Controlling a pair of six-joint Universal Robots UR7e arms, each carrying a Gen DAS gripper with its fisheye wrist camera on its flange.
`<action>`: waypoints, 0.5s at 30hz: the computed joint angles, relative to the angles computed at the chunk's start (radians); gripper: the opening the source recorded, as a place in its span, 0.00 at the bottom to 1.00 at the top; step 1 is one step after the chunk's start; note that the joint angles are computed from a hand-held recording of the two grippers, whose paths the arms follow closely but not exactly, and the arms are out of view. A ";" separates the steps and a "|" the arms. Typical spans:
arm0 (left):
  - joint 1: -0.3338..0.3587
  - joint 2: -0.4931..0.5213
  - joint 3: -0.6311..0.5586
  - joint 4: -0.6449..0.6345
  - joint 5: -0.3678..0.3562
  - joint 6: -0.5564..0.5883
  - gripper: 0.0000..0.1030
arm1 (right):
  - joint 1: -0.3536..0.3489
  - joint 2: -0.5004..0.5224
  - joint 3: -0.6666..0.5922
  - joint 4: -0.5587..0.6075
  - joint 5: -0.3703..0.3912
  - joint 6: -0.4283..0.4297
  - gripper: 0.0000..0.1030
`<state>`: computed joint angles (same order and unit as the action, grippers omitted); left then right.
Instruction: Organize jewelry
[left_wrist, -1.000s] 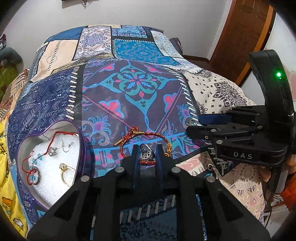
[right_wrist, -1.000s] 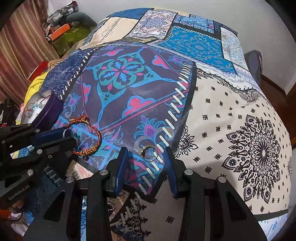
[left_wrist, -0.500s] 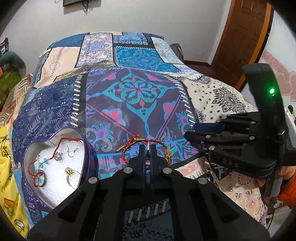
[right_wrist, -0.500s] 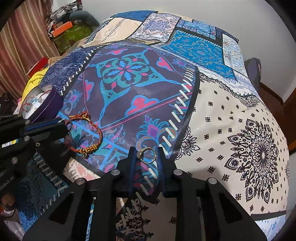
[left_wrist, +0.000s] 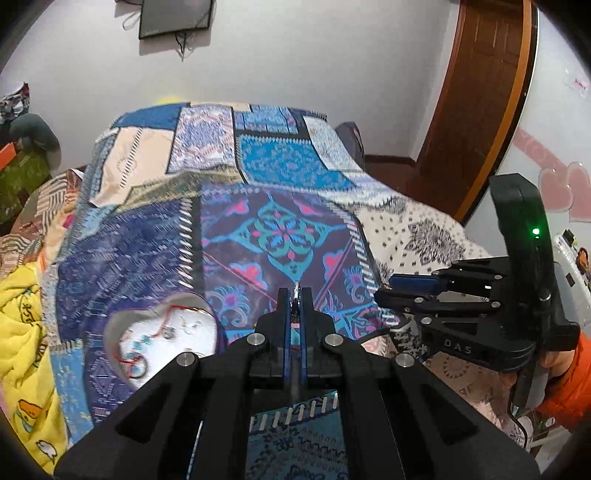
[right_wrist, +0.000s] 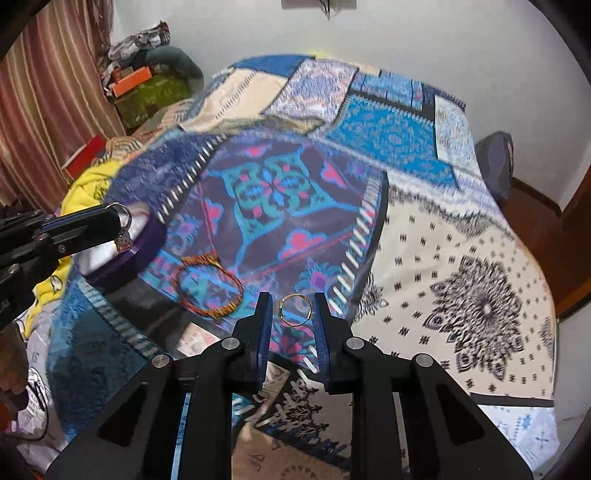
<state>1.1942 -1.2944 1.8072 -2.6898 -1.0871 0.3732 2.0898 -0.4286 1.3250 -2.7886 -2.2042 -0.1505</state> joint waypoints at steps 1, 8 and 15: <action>-0.001 -0.007 0.002 -0.003 -0.002 0.000 0.02 | 0.005 -0.001 0.001 -0.009 0.000 -0.005 0.19; -0.012 -0.061 0.007 -0.040 -0.007 0.002 0.02 | 0.052 0.013 -0.033 -0.076 0.018 -0.050 0.19; -0.006 -0.111 0.003 -0.063 -0.004 0.017 0.02 | 0.090 0.051 -0.094 -0.101 0.060 -0.075 0.19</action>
